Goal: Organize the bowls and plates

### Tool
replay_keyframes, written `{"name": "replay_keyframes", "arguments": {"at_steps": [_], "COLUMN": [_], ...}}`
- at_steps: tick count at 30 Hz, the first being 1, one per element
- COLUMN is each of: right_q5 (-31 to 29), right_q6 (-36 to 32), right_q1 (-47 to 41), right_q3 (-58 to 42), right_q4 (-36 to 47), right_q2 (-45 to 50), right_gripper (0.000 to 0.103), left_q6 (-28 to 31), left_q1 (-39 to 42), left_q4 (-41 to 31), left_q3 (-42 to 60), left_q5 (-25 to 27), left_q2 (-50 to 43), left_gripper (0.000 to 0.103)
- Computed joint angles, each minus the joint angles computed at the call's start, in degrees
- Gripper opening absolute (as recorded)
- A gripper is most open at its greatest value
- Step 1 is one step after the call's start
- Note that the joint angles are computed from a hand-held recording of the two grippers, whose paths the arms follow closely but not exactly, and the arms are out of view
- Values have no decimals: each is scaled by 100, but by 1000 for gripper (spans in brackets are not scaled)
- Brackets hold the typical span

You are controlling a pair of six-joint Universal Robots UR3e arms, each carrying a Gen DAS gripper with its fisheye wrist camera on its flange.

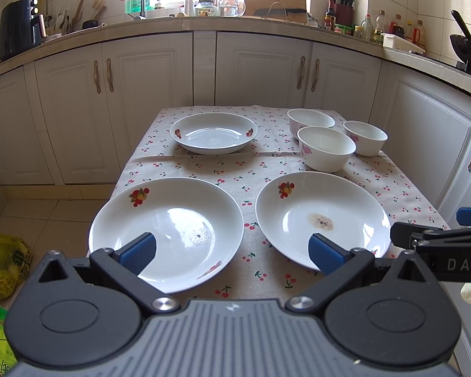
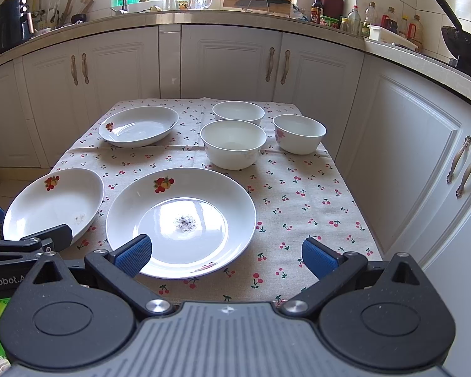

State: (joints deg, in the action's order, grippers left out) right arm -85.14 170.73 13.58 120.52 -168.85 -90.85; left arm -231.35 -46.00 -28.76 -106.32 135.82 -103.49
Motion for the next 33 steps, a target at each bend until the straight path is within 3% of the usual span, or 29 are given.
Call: {"name": "replay_keyframes", "arguments": {"at_steps": [20,29,33], "right_q5": [-25,94,279], "right_q6": [3,-79,-118], "right_q1": [25,-60,-127], "right_q3": [-27,-90,-140], "right_q4": [0,34,22], "right_q2": [33,66,120], "right_gripper": [103,103,103], "left_q6": [7,308,608], "left_q1": [13,108,156], "left_q4": [12,384,920], "left_q3": [16,-92,-328], "left_q5": [-27,-43,-100], "left_q2": [-6,-52,-2], "left_gripper": [102,102,102]}}
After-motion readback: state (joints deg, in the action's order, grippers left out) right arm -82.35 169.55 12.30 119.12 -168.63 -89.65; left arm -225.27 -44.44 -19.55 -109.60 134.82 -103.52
